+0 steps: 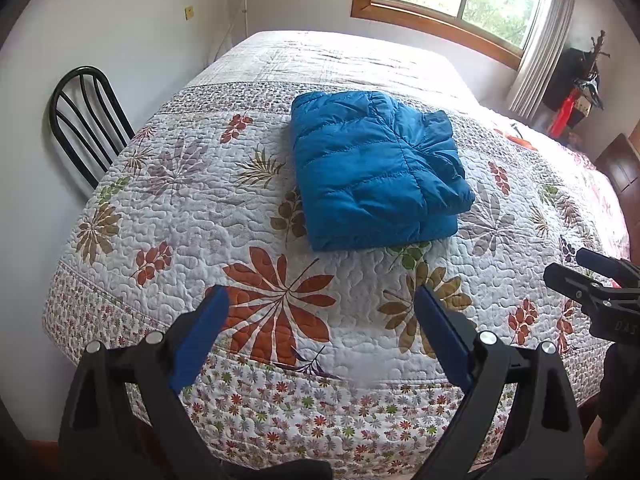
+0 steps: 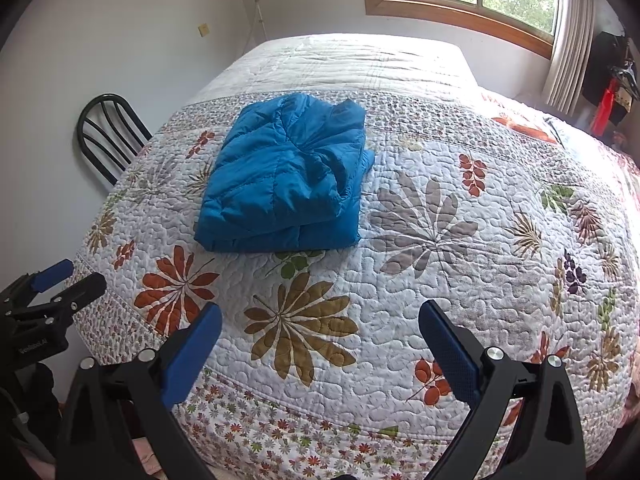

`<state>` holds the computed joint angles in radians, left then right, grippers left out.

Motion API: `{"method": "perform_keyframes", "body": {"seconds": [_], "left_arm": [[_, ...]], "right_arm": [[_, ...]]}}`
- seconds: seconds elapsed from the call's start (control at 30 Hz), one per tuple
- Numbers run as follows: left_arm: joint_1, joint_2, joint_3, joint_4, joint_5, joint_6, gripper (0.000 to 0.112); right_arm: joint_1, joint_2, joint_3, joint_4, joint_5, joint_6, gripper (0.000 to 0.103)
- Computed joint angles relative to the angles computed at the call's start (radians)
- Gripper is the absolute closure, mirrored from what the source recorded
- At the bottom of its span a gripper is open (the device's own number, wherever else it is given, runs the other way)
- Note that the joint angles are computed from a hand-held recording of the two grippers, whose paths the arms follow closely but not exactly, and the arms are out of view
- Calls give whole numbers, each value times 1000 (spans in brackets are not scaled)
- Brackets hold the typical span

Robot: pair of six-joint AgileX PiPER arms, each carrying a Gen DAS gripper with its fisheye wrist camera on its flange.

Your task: Fold large clothes

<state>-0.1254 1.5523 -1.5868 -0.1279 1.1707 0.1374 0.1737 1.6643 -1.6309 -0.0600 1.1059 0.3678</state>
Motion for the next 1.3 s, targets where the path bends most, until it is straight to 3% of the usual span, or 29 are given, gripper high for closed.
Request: {"method": "perform_keyframes", "body": {"seconds": [1.3], "left_arm": [[2, 6, 14, 0, -12, 12, 19]], "right_arm": [[-5, 18, 2, 9, -5, 6, 4]]}}
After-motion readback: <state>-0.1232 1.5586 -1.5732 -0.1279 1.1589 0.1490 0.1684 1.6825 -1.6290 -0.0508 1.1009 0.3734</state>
